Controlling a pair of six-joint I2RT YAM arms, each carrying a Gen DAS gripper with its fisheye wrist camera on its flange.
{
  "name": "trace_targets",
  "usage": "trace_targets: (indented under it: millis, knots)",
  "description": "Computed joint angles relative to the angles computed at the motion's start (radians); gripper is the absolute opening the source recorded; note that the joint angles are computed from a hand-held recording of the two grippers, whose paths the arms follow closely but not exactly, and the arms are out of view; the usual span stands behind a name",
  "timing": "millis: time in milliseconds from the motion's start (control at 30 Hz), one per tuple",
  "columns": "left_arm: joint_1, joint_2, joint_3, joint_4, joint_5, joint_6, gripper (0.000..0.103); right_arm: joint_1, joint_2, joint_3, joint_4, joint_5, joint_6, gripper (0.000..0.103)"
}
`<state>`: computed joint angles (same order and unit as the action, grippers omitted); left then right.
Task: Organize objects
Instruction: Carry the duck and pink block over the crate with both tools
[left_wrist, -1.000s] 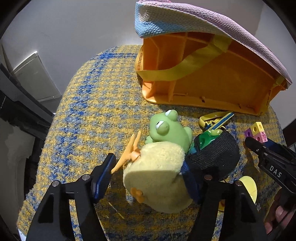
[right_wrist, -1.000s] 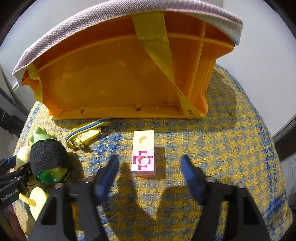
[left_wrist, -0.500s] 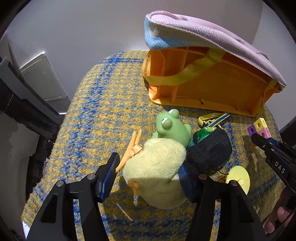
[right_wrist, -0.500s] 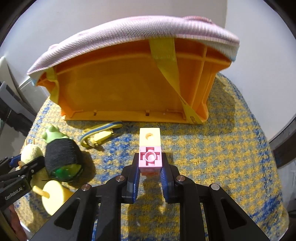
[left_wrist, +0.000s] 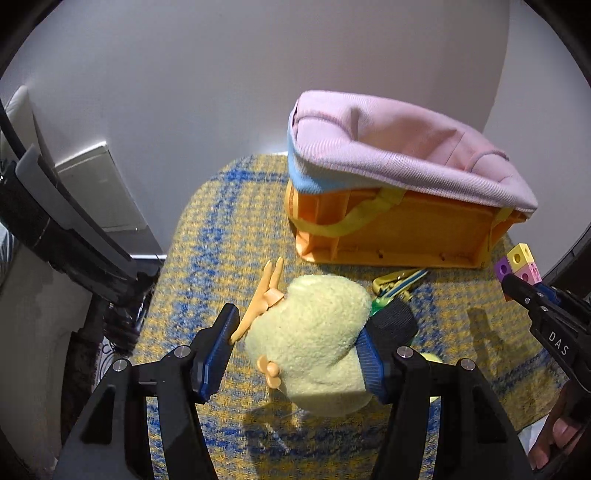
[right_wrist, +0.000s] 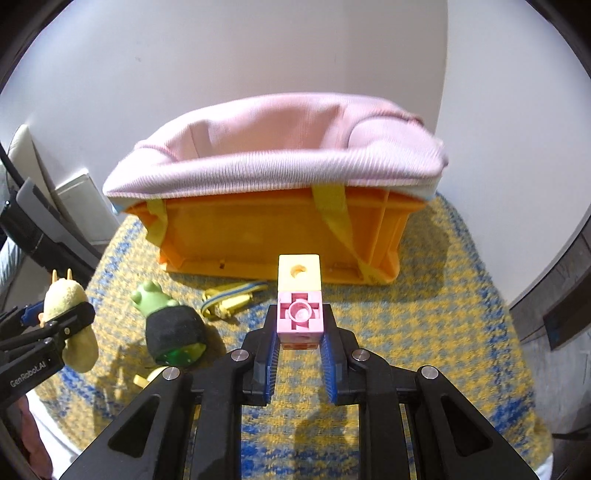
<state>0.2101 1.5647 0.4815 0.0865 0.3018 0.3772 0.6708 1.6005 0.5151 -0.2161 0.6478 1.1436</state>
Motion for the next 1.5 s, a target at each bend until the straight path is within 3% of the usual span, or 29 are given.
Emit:
trace_targets:
  millis: [433,700,1067,1500]
  knots:
    - [-0.082,-0.167,0.115,-0.167,-0.003,-0.063,0.060,-0.026,-0.223,0.075,-0.232,0.076,-0.058,0.021]
    - [-0.165,-0.153,0.236,-0.215,-0.028,-0.117,0.060,-0.094,-0.313,0.138,-0.301,0.104,-0.167,0.021]
    - [-0.254,-0.074,0.356,-0.222,-0.056,-0.147,0.060,-0.222,-0.332,0.189,-0.239,0.061,-0.351,0.021]
    - [-0.314,0.118,0.498,-0.201,-0.093,-0.174,0.060,-0.388,-0.202,0.249,-0.081,-0.069,-0.518,0.021]
